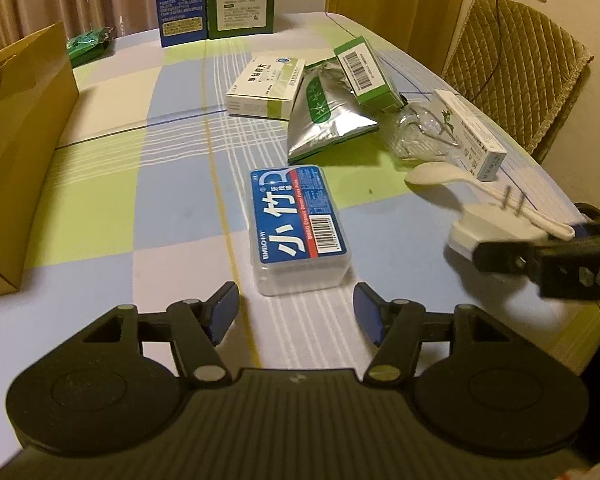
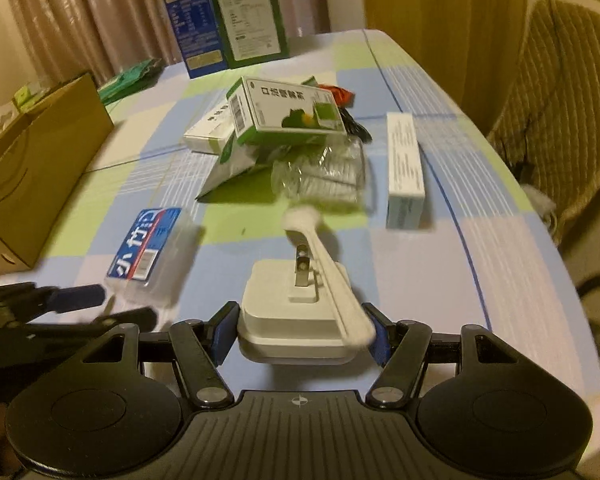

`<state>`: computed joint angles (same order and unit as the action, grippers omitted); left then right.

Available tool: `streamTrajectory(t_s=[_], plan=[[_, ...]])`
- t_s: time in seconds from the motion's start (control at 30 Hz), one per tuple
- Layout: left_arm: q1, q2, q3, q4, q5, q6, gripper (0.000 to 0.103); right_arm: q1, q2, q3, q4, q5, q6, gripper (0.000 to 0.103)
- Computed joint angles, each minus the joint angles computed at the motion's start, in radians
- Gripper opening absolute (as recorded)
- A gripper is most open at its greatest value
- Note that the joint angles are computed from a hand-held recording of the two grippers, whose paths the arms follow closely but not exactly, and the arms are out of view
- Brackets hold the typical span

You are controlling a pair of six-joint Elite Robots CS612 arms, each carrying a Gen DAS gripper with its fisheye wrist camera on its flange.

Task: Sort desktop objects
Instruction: 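Grasp white plug charger with right tool while left tool grasps blue floss box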

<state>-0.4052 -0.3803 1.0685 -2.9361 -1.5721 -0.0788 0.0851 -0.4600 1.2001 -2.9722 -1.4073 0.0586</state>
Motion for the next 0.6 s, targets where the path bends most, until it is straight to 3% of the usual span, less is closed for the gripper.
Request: streamTrajectory(t_s=[0.37,0.6], plan=[[0.003,0.049,-0.097,0.027,0.022,0.008,0.063,0.001,-0.062,0.092,-0.095,-0.015,0.052,0.062],[0.002,0.079,-0.157,0.056,0.039,0.002,0.061,0.000,-0.051,0.076,-0.090,-0.030,0.060,0.062]])
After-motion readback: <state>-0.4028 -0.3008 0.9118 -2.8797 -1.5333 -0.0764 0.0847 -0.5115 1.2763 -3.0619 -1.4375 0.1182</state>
